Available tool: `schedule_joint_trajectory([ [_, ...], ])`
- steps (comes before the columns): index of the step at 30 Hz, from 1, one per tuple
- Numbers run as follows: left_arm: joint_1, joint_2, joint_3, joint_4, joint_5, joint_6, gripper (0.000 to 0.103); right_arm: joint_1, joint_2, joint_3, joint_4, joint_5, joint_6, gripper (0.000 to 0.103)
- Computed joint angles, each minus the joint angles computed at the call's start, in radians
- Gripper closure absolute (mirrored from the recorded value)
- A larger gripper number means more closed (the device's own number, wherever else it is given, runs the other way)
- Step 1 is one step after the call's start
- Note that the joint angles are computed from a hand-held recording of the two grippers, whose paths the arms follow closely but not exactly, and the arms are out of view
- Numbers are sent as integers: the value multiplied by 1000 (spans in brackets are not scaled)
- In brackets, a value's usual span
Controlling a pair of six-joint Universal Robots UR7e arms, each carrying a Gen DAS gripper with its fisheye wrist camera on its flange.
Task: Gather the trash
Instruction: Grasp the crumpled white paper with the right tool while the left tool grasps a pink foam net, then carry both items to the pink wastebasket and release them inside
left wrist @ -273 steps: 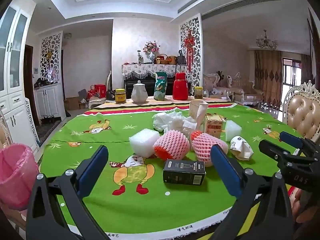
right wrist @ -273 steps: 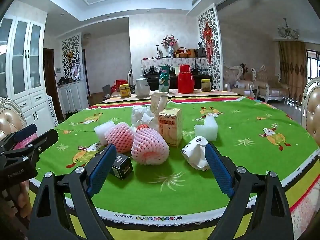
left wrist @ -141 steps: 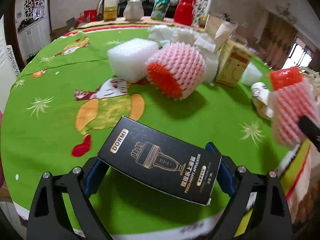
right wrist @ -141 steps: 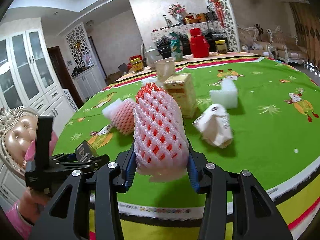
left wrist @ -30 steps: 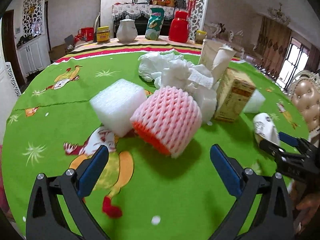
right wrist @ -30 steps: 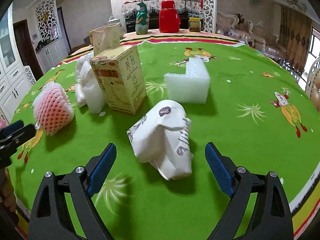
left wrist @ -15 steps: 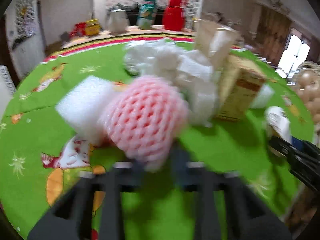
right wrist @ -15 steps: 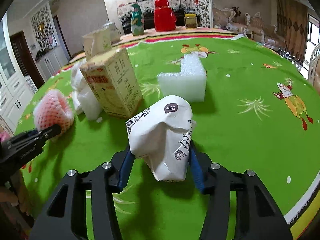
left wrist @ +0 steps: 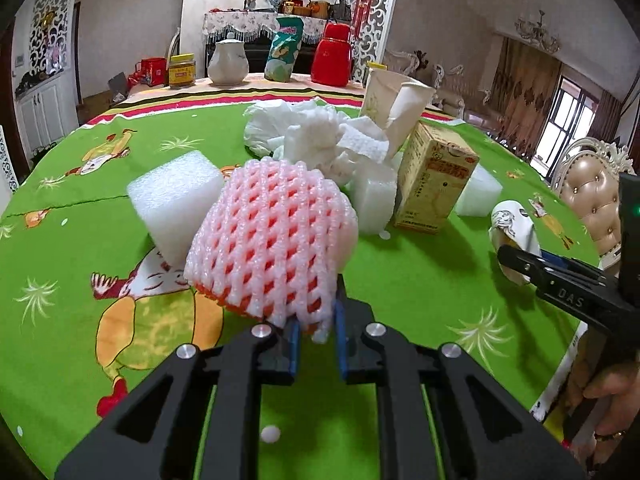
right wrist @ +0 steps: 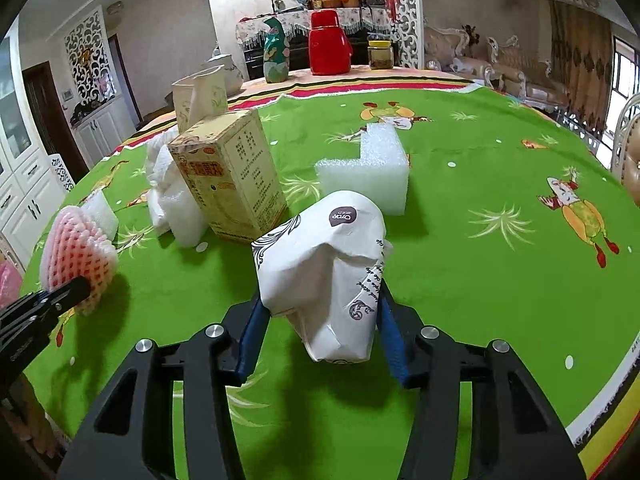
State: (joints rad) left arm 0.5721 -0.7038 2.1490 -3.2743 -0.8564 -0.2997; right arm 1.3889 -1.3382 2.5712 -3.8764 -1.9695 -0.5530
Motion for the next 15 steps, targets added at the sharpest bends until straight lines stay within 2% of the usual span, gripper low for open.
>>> schedule_joint_trajectory([
  [7, -24, -37, 74, -45, 3, -38, 90, 6, 9, 4, -27, -6, -12, 54],
  [11, -46, -48, 102, -54, 30, -44, 90, 5, 8, 9, -33, 0, -12, 54],
  [15, -62, -61, 129, -66, 50, -41, 90, 12, 16, 37, -85, 33, -55, 54],
])
